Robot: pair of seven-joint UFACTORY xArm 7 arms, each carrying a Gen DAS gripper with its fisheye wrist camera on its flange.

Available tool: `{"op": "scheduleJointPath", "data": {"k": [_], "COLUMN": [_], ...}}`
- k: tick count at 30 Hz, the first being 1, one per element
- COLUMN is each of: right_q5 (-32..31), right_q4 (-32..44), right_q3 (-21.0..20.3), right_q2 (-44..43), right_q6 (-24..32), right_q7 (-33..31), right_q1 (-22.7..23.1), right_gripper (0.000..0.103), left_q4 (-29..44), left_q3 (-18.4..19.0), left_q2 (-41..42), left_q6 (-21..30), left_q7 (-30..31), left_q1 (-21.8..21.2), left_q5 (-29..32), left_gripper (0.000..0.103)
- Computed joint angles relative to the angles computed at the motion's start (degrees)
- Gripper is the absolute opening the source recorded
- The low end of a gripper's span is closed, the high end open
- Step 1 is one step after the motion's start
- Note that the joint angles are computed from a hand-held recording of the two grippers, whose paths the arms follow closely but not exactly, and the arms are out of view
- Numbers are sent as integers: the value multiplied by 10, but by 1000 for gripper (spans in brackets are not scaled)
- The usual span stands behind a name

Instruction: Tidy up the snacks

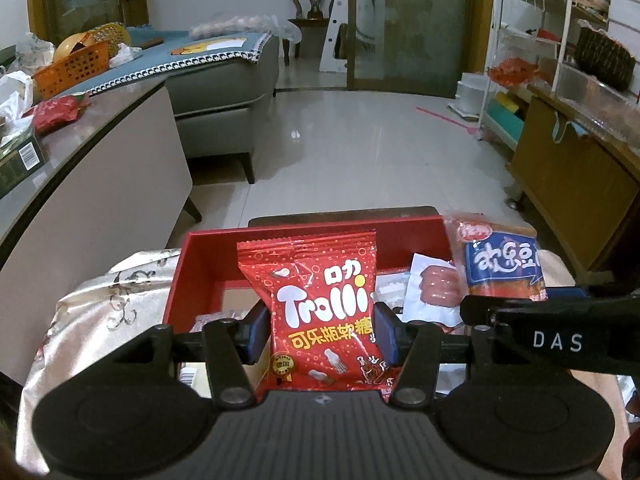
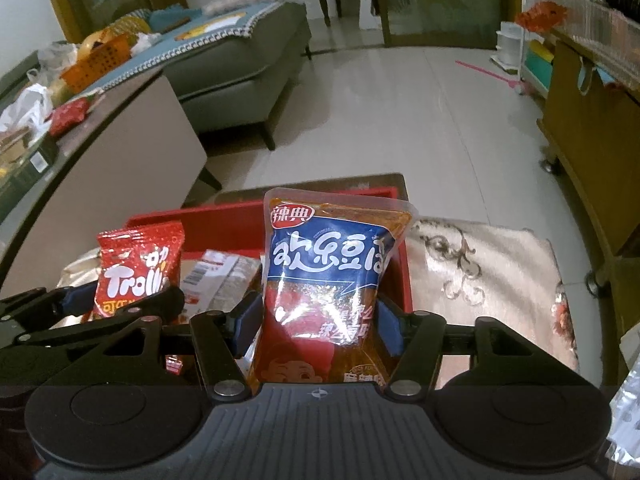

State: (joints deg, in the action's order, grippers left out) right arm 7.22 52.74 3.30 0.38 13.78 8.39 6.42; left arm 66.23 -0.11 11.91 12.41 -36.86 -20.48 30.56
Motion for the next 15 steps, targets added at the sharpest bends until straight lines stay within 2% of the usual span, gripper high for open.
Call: {"op": "scheduleJointPath", "data": {"k": [5,8,15], "right_q5": [-22,-20,-39], "right_q4": [3,-1,-24], "right_q3": [-2,-3,-2], "right_q2": [1,-3,-36], "right_q6": [9,7,2], "right_q7": [24,25,52], "right_q1": [-1,-2,-4], "right_gripper": [72,74,79], "left_q4": [3,5,-18], "left_q3": [-2,1,-21], "left_q2": [1,-1,-31], "left_q6": [8,18,24], "left_q7": [10,1,44], "left_q1": [0,-4,22], "left_q5": [-4,5,-41], "left_gripper": [49,55,61]}}
